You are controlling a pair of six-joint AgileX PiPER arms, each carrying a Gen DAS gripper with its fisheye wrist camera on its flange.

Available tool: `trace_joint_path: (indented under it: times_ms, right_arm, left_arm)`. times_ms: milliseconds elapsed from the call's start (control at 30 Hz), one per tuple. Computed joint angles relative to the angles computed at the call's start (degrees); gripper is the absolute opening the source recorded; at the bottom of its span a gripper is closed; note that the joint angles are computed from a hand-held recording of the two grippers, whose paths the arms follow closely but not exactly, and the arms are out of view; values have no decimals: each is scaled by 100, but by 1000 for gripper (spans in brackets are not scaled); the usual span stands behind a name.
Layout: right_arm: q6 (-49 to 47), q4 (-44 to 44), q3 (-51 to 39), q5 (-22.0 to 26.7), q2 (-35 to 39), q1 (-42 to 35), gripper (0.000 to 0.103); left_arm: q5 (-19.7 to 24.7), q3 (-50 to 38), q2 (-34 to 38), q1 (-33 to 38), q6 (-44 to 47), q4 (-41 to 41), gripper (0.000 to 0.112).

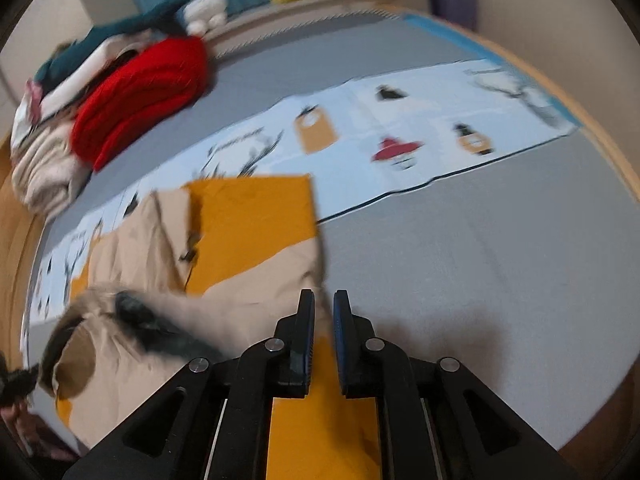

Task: Fold large clothes
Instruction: 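Release the hem and smooth the folded jacket with the right tool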

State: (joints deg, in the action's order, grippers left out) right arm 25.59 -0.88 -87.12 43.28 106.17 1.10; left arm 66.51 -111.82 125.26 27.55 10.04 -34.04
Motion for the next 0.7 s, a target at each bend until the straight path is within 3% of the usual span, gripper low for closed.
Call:
trace_joint_path:
  times_ms: [100, 233, 433, 467, 567, 700]
  right_arm:
    - [-191, 182, 374, -2, -281, -121, 12]
    - [-721, 563, 627, 205, -443, -138, 12]
    - [-1181, 947, 682, 395, -419, -32, 13]
    - [-1189, 948, 651, 389, -374, 5, 13]
    - [-1125, 812, 518, 398, -107, 140, 13]
    - [-1153, 618, 303, 489, 315, 274, 13]
  left_arm:
    - [-10, 323, -222, 82, -52, 327, 21]
    - [303, 313, -544, -145, -54, 989, 21]
    - [-340, 1180, -1089, -290, 582, 590, 23]
    - [-434, 1261, -988, -323, 650, 562, 23]
    - [119, 372, -189, -713, 158, 1441, 23]
    - [180, -62, 77, -889, 399, 1556, 23]
